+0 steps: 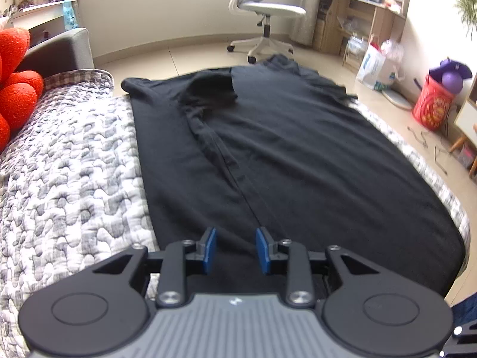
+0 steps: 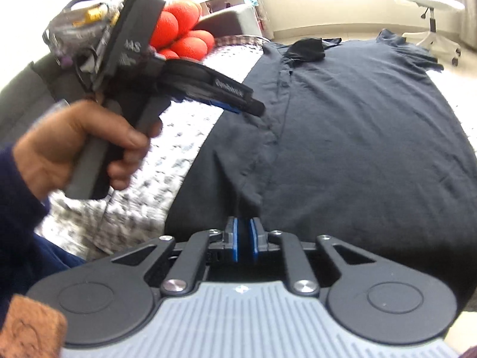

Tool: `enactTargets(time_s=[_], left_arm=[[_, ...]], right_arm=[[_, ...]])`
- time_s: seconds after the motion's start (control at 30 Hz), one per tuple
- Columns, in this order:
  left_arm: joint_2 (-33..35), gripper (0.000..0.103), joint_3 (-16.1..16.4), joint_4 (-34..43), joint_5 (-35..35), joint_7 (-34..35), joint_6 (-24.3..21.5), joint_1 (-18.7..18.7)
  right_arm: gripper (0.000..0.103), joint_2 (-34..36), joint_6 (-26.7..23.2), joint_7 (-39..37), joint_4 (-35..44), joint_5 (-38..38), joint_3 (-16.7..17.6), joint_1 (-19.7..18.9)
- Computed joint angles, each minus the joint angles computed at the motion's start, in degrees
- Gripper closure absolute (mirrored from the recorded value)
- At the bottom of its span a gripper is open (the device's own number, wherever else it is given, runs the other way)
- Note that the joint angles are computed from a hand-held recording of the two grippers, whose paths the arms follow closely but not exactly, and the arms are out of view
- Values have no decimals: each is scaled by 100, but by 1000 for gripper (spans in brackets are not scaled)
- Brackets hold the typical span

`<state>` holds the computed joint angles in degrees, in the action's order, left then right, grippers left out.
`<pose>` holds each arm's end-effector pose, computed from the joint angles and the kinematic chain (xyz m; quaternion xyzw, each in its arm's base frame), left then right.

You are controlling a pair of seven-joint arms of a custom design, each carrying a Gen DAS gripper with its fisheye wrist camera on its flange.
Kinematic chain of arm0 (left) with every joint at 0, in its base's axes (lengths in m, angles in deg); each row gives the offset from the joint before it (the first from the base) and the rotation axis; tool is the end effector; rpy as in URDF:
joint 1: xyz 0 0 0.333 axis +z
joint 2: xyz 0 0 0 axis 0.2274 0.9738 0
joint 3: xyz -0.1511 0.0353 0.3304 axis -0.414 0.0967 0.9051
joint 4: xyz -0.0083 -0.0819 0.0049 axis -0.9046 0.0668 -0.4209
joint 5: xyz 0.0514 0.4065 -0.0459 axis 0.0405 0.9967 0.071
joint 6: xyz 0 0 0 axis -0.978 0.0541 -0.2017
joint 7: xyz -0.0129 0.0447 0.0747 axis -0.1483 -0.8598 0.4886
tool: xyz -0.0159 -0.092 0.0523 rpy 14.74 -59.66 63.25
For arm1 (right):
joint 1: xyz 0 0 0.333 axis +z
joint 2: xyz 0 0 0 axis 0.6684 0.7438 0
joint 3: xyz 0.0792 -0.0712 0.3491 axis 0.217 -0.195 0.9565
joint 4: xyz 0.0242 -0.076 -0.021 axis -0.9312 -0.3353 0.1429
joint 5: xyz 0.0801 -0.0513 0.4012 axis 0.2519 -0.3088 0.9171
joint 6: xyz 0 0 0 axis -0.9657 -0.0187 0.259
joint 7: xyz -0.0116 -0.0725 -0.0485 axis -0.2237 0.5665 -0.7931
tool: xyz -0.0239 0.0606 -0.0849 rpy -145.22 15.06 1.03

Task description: Fold clothes

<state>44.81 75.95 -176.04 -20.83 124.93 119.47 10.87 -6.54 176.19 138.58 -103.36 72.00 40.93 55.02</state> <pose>0.7331 -0.0903 0.5347 -0.5735 0.7436 -0.2749 0.2064 0.6197 0.2362 0.4971 -0.7495 0.5135 -0.0571 0.4138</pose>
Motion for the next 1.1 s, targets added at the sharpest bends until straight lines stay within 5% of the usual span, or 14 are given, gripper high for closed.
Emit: enactTargets(time_s=[0.4,0.63,0.77,0.87,0.97,1.03,1.1], left_arm=[[-39,72,6,-102,37,81,19,-38],[-119,71,-190,-199,-355,374,86,134],[-113,70,-191,-179,-513,486,90,101],[-55,70,-68,-122,-291,307,-15,-19],[-71,70,-78,-153,-259,336,17,-13],[-71,69,-53,-111,-229,244,-54,-33],[-75,70,-30,-29,-187,99,-114,-65]], right_arm=[[88,314,-1159,853,332,-1199,-108,80],[88,89,-394,-335,103,351,149,-120],[87,116,397,-170,-14,100,64,91],[87,169,-292,193,39,-210,53,3],[87,357,-1277,1140,224,-1343,-177,154],[87,394,-1064,1564,117,-2109,-262,327],[87,291,-871,1126,52,-1698,-19,93]])
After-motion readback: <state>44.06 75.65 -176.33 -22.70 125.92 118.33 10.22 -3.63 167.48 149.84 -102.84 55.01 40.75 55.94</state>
